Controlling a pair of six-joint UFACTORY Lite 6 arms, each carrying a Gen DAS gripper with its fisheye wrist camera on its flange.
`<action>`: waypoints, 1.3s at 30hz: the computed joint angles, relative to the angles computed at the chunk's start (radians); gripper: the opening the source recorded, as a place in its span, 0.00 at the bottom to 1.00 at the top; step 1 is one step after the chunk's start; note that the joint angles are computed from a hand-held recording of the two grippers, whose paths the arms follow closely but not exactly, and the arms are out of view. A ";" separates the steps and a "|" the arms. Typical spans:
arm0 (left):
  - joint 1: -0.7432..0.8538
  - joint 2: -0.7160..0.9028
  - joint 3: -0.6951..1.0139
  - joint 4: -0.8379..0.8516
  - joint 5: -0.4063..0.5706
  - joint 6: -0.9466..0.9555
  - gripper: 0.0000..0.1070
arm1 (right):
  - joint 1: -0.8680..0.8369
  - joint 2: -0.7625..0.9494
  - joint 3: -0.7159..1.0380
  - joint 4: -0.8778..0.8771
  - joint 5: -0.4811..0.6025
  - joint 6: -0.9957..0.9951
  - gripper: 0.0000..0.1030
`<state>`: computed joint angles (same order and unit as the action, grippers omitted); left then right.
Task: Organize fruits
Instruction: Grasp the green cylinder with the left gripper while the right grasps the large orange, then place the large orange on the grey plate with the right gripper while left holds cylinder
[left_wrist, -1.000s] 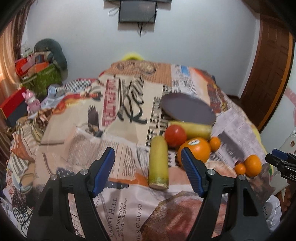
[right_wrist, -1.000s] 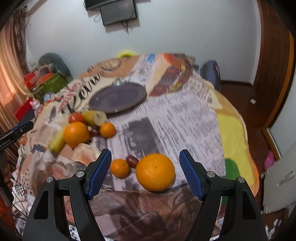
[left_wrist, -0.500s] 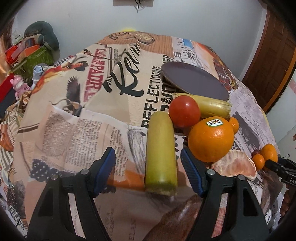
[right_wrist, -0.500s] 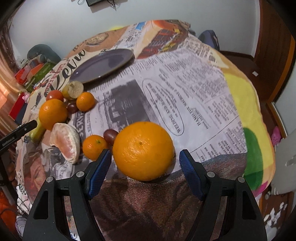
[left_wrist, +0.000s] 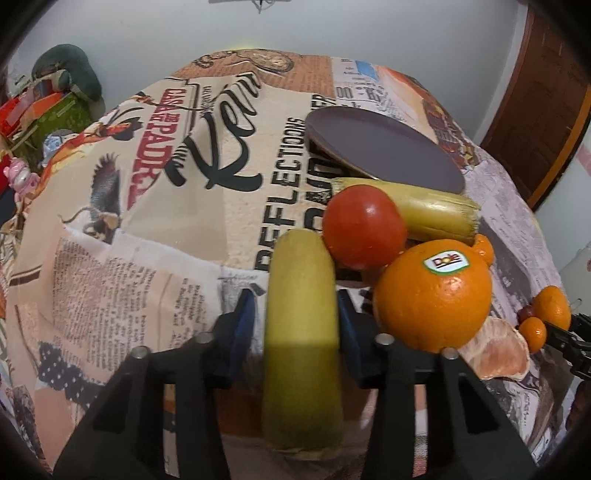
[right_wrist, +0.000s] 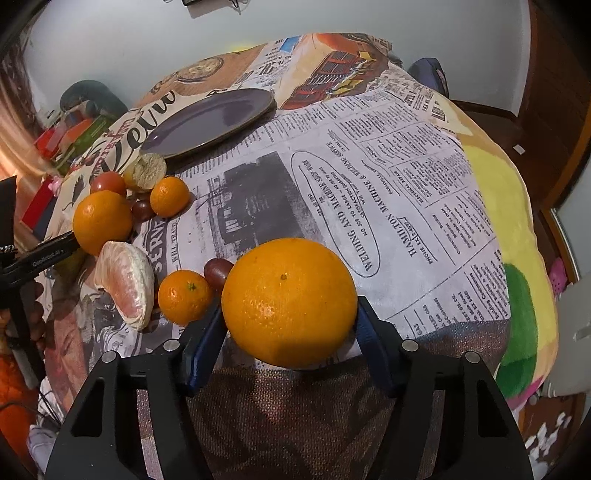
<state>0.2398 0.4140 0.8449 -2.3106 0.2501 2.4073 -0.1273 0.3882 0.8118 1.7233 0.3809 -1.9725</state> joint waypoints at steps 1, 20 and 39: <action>0.000 -0.002 0.001 0.025 -0.002 -0.021 0.34 | 0.002 -0.004 -0.004 0.008 -0.003 -0.006 0.61; 0.075 -0.280 -0.134 0.272 0.051 -0.262 0.33 | 0.026 -0.153 -0.004 0.111 0.001 -0.077 0.61; -0.015 -0.369 0.035 0.474 0.018 -0.518 0.32 | 0.116 -0.116 0.228 0.161 0.016 -0.054 0.61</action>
